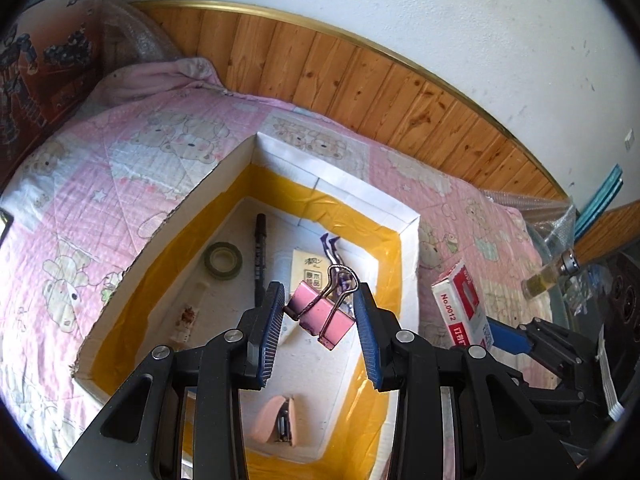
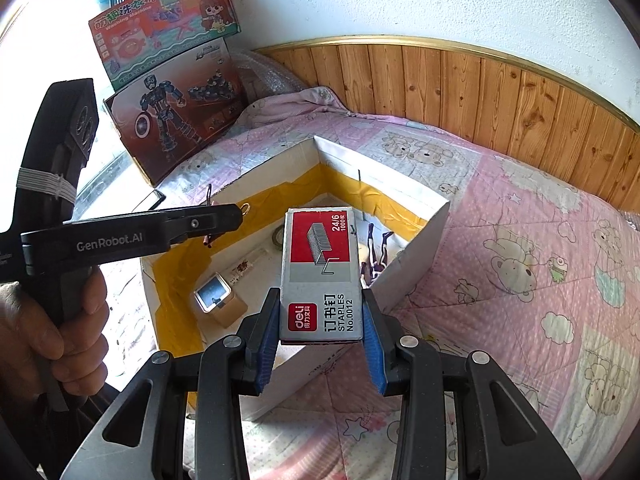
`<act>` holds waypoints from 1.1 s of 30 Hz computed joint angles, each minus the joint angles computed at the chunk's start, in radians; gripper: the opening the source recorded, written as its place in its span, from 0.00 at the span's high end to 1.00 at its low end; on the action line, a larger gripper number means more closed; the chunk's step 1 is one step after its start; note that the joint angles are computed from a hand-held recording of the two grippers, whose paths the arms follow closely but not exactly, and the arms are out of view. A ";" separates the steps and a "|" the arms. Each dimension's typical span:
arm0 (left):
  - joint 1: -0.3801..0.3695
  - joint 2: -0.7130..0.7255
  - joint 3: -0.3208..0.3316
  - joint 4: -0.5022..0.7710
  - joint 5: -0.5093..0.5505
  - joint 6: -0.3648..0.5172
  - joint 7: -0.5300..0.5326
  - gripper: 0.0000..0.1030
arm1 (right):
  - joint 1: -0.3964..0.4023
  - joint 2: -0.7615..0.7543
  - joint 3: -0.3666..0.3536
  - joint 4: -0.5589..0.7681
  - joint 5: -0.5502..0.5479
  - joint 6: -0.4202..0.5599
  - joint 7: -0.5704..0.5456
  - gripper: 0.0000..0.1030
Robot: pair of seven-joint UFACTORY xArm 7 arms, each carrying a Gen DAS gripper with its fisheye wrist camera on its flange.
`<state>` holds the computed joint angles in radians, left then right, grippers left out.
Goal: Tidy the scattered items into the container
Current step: 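Lift the staples box and binder clip and carry them over the white box, then lower and open the right tool releasing the staples box while the left tool releases the clip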
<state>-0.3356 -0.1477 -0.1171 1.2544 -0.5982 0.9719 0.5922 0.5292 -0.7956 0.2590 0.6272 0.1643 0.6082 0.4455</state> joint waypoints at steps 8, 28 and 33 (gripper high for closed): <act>0.018 0.078 -0.012 0.051 0.088 0.008 -0.062 0.64 | 0.015 0.068 0.021 0.037 -0.003 -0.026 0.004 0.62; 0.025 0.216 -0.047 0.139 0.252 0.035 -0.244 0.64 | 0.042 0.208 0.036 0.085 -0.020 -0.042 0.009 0.62; 0.020 0.228 -0.050 0.146 0.279 0.024 -0.262 0.64 | 0.041 0.235 0.038 0.092 -0.024 -0.042 0.011 0.62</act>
<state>-0.3152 0.0805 -0.1675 1.4000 -0.3190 0.9959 0.3304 0.5707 -0.5609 0.2967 0.7189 0.1402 0.5664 0.4570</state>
